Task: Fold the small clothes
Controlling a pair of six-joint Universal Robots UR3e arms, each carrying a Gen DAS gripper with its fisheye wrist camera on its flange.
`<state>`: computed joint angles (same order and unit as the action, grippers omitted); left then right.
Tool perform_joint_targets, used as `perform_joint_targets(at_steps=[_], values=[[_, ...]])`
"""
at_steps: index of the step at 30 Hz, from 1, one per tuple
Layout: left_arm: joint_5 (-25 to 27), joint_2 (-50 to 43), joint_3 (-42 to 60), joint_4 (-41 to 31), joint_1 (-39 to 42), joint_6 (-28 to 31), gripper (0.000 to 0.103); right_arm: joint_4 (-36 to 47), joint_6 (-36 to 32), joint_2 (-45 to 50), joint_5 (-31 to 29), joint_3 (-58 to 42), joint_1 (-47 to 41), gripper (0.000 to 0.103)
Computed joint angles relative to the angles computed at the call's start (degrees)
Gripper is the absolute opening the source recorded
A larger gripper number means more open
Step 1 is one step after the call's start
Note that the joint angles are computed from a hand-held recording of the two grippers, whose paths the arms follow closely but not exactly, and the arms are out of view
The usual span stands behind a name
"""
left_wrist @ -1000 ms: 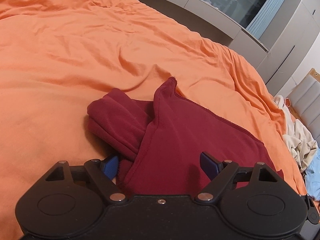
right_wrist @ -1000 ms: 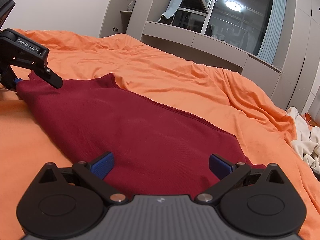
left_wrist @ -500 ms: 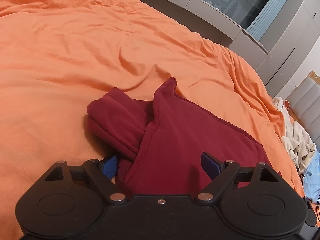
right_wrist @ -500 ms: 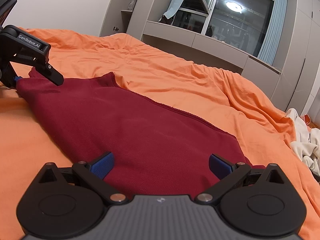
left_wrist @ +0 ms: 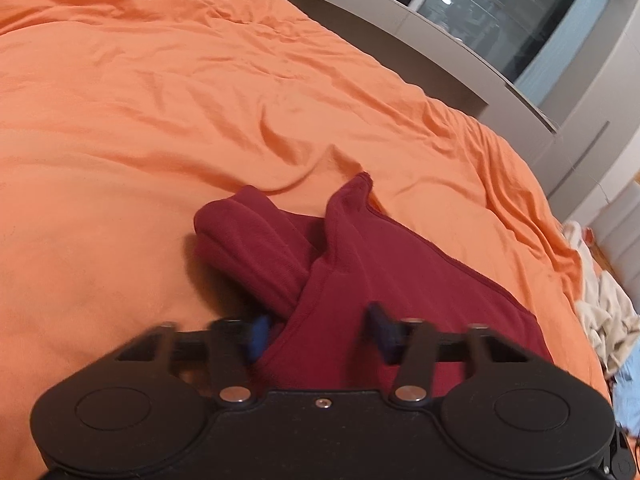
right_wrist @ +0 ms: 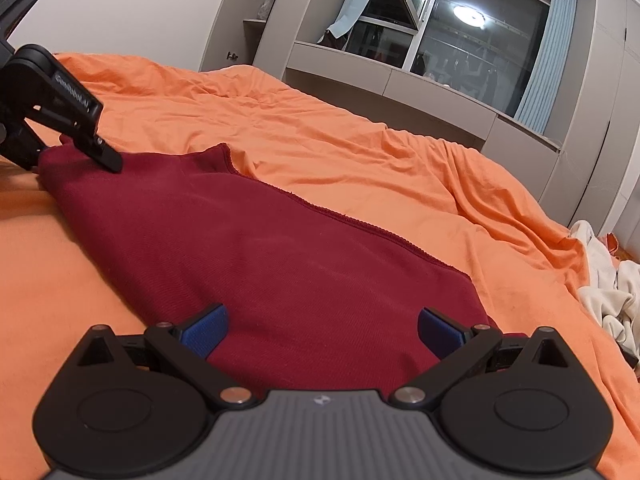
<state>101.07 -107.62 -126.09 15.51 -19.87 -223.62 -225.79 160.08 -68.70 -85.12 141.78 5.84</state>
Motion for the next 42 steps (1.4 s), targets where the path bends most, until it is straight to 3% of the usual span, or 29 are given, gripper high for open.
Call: perform_joint_targets(at_steps=[5, 11, 17, 22, 24, 27, 30, 33, 42], values=[[5.4, -1.5, 5.4, -2.1, -3.4, 0.5, 0.024, 4.0, 0.6, -3.4, 2.4, 0.7, -1.9, 0.103], [8.0, -6.2, 18.0, -4.3, -8.4, 13.9, 0.016, 18.3, 1.9, -15.3, 8.6, 1.9, -9.6, 0.103], [4.0, -13.1, 33.3, -9.3, -12.6, 22.4, 0.016, 26.1, 4.2, -27.0, 12.2, 4.8, -25.1, 0.103], [2.1, -21.8, 48.7, -16.7, -18.6, 30.5, 0.016, 37.4, 6.7, -35.4, 24.4, 5.6, -43.6, 0.103], [1.4, -25.6, 54.7, -20.3, -21.2, 33.7, 0.016, 39.3, 7.0, -35.7, 27.2, 5.1, -47.7, 0.103], [0.4, -29.9, 60.5, -25.0, -24.0, 36.7, 0.017, 38.2, 7.6, -33.9, 26.4, 4.2, -48.3, 0.103], [0.6, -33.0, 63.7, -28.5, -25.6, 38.7, 0.018, 38.4, 6.7, -33.6, 27.1, 4.4, -48.8, 0.103], [0.9, -33.7, 63.1, -27.9, -26.3, 39.1, 0.022, 35.1, 8.4, -30.2, 24.2, 3.4, -44.8, 0.103], [-2.9, -31.5, 58.5, -24.5, -25.2, 37.3, 0.048, 35.9, 9.2, -30.8, 24.4, 3.9, -45.5, 0.103]])
